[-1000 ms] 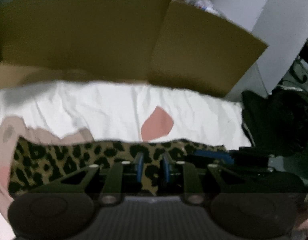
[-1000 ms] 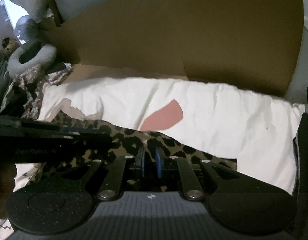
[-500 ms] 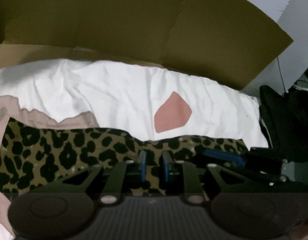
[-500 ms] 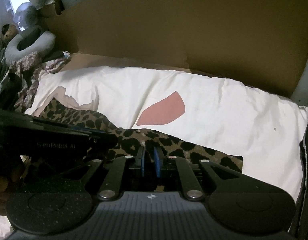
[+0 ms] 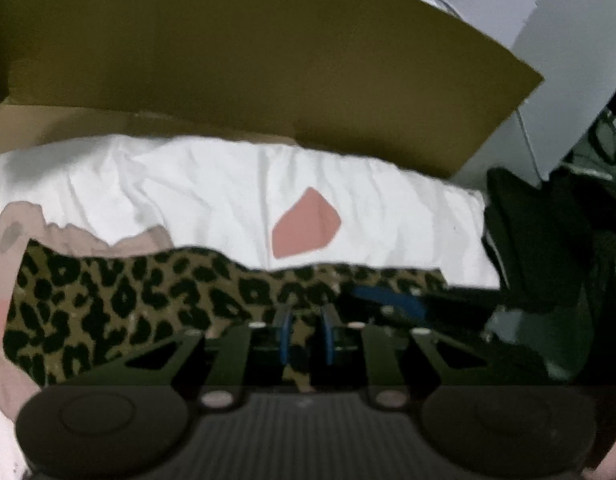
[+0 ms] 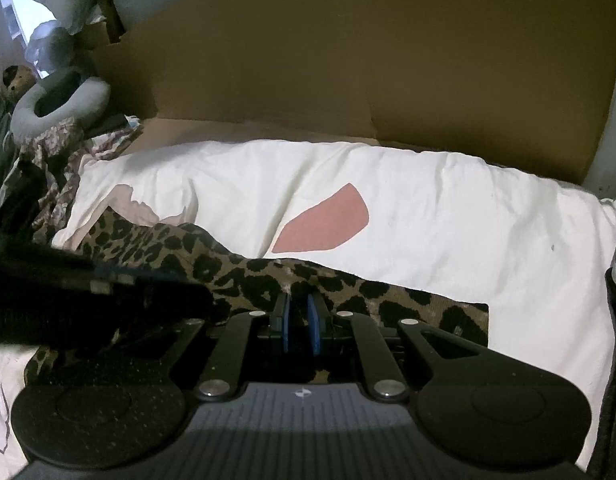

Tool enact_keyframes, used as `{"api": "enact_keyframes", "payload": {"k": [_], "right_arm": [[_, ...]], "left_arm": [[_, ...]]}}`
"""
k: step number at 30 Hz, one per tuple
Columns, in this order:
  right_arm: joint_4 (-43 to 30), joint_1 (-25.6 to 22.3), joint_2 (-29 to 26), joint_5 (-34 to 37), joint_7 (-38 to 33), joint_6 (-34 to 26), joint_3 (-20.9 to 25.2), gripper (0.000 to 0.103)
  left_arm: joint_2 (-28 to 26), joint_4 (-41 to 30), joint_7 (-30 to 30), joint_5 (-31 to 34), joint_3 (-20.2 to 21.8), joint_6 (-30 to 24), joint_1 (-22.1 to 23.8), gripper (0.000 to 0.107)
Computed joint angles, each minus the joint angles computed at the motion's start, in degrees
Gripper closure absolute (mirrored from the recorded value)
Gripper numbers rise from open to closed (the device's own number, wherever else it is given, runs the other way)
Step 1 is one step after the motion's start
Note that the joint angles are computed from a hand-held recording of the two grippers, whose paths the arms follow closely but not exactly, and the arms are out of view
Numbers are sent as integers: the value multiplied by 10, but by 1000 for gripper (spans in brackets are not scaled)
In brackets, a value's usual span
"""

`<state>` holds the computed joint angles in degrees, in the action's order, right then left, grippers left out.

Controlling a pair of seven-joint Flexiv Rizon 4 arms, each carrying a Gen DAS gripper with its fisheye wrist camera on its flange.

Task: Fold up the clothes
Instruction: 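Lay the stretched garment flat onto the bear-print shirt with both grippers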

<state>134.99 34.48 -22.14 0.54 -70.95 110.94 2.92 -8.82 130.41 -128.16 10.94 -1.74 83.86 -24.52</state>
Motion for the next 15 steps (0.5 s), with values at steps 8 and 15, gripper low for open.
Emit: {"api": "enact_keyframes", "payload": {"k": [8, 15], "right_arm": [[-4, -82, -6, -49, 30, -3, 65, 88], [21, -195, 3, -132, 96, 7, 144, 88]], "left_arm": [[-33, -21, -54, 39, 36, 4, -20, 99], [-40, -10, -27, -7, 21, 8, -2, 104]]}}
